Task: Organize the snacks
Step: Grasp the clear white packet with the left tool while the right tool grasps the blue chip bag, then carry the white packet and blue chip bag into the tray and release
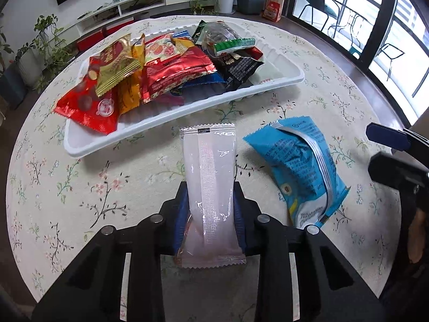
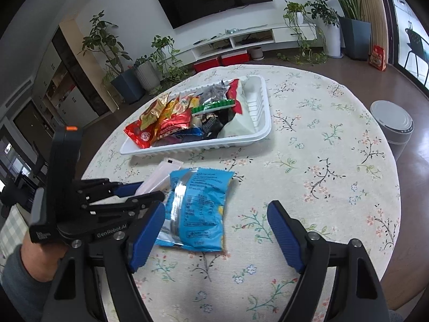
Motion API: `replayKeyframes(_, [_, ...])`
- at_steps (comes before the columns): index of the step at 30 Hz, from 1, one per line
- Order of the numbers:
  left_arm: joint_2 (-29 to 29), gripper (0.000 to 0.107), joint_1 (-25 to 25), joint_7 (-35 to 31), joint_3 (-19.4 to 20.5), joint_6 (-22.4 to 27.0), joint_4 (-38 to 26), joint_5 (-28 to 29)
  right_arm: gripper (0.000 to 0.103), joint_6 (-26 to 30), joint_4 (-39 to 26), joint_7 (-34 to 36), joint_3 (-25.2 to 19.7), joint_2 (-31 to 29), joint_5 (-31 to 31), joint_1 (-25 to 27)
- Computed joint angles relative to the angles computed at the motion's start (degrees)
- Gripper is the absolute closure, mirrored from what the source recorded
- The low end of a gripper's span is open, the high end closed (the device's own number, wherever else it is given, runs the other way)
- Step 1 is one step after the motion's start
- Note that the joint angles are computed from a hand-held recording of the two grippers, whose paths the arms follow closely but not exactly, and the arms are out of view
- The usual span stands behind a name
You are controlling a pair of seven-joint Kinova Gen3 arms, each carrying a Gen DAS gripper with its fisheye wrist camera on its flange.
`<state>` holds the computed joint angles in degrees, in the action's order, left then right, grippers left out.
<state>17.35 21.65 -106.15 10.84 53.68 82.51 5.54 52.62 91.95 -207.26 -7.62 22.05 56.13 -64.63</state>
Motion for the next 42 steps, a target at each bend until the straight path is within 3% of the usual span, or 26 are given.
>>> replayKeyframes(4, [-2.9,0.080,-3.8,-2.8,0.0,-2.3,4.2,4.5,0.022,-0.4,-3.5,3.3,-0.3,1.5,-3.1,1.3])
replayKeyframes(12, [-7.6,0.080,-11.1,-9.8,-1.2,-3.7,10.2,15.3,0.022,3.5,-14.6,15.8,1.5,7.9,-16.3,3.4])
replayKeyframes(20, [-8.6,0.080,-12.7,-13.3,-1.8,-3.7,11.7,19.4,0.022,7.2,-20.7,23.4,4.8,11.8,-22.0,2.7])
replayKeyframes(25, [-8.5,0.080,-12.2,-13.3,-1.7,-4.1,12.1,19.7,0.032,10.7,-24.5,27.8,6.0,13.8,-22.9,1.9])
replayKeyframes(28, [-8.3,0.080,-11.9,-13.1,-1.6,-4.3,12.1,19.5,0.041,10.7,-24.7,28.8,6.6,14.0,-22.8,1.4])
replayKeyframes(33, [-8.3,0.080,-11.7,-12.8,-1.5,-4.3,12.1,19.5,0.044,9.3,-23.0,28.5,7.2,13.4,-21.9,0.6])
replayKeyframes(42, [-8.4,0.080,-12.5,-14.0,-1.5,-2.9,11.1,22.4,0.050,5.1,-14.7,19.9,7.4,8.6,-17.7,-1.4])
